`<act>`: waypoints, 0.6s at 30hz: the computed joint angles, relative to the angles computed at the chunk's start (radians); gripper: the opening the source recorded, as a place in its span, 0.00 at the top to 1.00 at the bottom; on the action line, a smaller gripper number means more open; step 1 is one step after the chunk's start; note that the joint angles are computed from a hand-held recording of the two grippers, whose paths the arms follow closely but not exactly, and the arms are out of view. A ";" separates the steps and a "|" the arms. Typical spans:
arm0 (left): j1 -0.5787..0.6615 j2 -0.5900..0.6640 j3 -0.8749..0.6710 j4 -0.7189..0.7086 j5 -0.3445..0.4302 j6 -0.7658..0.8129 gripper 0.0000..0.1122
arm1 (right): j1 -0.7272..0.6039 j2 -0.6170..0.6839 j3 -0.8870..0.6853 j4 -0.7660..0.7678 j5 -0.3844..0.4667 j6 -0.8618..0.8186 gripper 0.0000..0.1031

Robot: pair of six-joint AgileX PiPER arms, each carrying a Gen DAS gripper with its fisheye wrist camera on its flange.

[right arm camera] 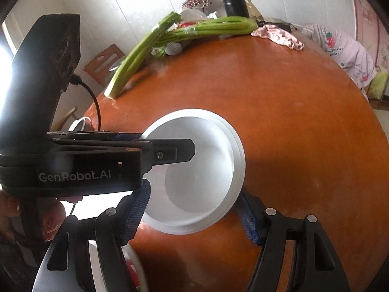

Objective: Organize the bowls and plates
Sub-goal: 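Lower the red noodle bowl into the white bowl inside the steel bowl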

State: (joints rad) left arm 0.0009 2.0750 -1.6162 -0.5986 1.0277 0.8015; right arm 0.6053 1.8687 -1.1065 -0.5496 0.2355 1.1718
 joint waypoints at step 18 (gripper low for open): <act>0.172 -0.290 0.256 -0.133 0.007 0.189 0.58 | 0.217 -0.096 -0.046 -0.310 0.180 0.312 0.30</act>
State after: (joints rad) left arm 0.1733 1.7851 -1.3605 -0.7320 1.0343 0.9907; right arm 0.8222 1.7722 -1.1522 -0.8593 0.4158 1.4836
